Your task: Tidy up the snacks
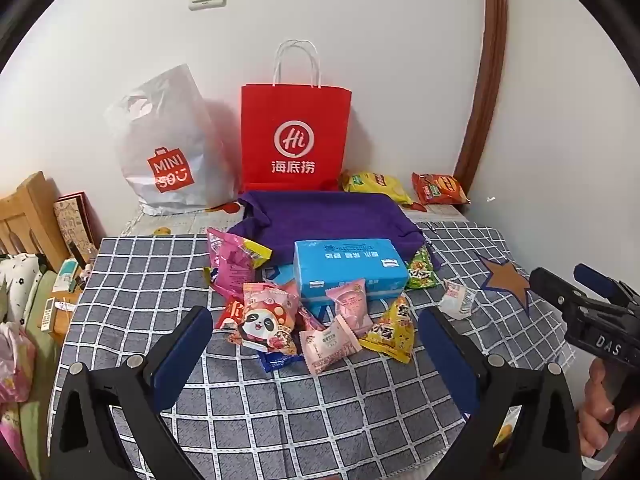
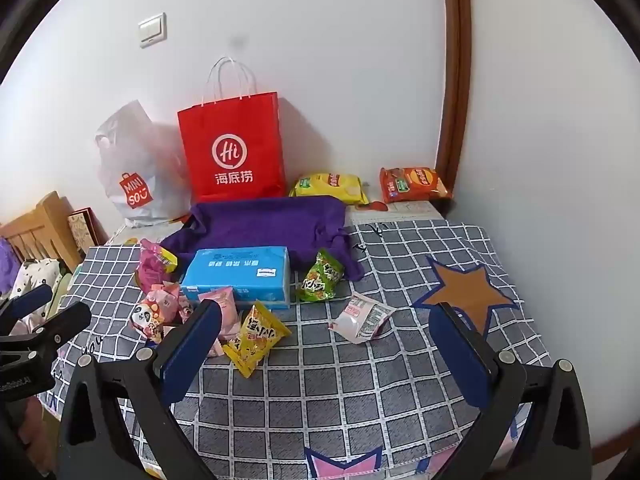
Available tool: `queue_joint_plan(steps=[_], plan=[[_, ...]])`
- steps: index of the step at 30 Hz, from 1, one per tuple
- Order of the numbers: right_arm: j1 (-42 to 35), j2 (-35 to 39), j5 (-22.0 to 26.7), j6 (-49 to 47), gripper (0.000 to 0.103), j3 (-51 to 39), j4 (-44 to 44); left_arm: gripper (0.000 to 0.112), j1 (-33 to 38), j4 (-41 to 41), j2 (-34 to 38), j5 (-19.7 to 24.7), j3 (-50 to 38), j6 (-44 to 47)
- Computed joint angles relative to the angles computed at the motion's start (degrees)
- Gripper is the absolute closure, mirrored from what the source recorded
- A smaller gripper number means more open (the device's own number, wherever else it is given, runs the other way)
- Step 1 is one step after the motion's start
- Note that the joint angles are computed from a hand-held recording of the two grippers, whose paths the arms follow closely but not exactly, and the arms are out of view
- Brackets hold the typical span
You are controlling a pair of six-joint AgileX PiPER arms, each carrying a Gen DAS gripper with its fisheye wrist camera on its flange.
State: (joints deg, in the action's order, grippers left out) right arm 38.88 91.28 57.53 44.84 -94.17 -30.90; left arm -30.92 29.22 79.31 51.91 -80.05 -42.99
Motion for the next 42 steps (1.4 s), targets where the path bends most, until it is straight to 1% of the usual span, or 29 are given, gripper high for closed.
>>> queue_joint_plan(steps=[3, 4, 6, 7, 8, 9, 10, 11, 12, 13, 21, 24, 27, 32, 37, 40, 42], plan=[[0.2, -0.2, 0.6, -0.4, 0.001, 0.4, -0.4, 0.009, -1.8, 2.1, -0.7, 0.0, 1.5, -2.5], [1.7, -0.3, 1.3, 0.9, 0.001, 0.6, -2.0, 0.009, -2.3, 2.2, -0.9, 0.1, 1.7, -2.9], [2.4, 0.4, 1.4, 1.0, 0.001, 0.2, -2.6, 0.009, -4.2, 4.2, -1.3, 1.0, 2.3, -5.3], [2.3, 0.7, 1.3, 0.5, 0.001, -0.3, -1.7, 0.009, -5.5, 5.5, -1.5, 1.8, 2.5, -6.8], [0.9, 1.1, 0.9, -1.4, 0.001, -1.0, 0.5, 0.009, -5.6, 4.6, -2.1, 1.5, 2.8, -6.0], [1.0, 1.4, 1.1, -1.6, 0.001, -1.7, 0.7, 0.009, -3.4, 2.7, -1.3, 1.8, 1.1, -3.8], [1.0, 1.4, 1.1, -1.7, 0.001, -1.8, 0.7, 0.009, -0.3, 0.2, -0.6, -0.1, 1.2, -1.0], [1.2, 1.7, 1.3, -1.4, 0.001, -2.3, 0.4, 0.009, 0.6, -1.3, -1.0, -1.2, 1.6, 0.8], [3.0, 0.9, 1.0, 1.3, 0.001, -0.6, -1.8, 0.009, 0.4, -0.6, -1.3, -1.2, 1.8, 0.2], [3.3, 0.7, 0.8, 1.6, 0.001, -0.5, -2.0, 0.009, 0.1, 0.0, -1.7, -1.4, 2.1, -0.4], [4.1, 0.4, 1.5, 1.8, 0.001, -1.0, -2.4, 0.009, 0.6, -1.2, -3.3, -3.7, 3.4, 0.1], [4.9, 1.0, 2.6, 1.9, 0.001, -1.9, -3.2, 0.009, 1.5, -3.7, -4.0, -5.3, 3.9, 2.0], [5.3, 1.1, 2.9, 2.1, 0.001, -2.2, -3.6, 0.009, 1.9, -4.5, -4.3, -6.4, 4.3, 2.1], [5.6, 1.0, 3.2, 2.9, 0.001, -2.0, -3.9, 0.009, 2.6, -6.3, -4.2, -6.8, 3.9, 3.8], [5.6, 0.8, 2.9, 2.9, 0.001, -1.7, -3.7, 0.010, 2.8, -6.4, -5.0, -7.7, 5.2, 3.4], [5.9, 0.8, 3.5, 3.1, 0.001, -1.9, -4.0, 0.010, 3.2, -7.3, -5.2, -7.4, 5.0, 3.8], [6.0, 0.5, 3.4, 3.5, 0.001, -1.6, -4.2, 0.010, 2.9, -6.3, -5.1, -7.0, 4.8, 3.0]])
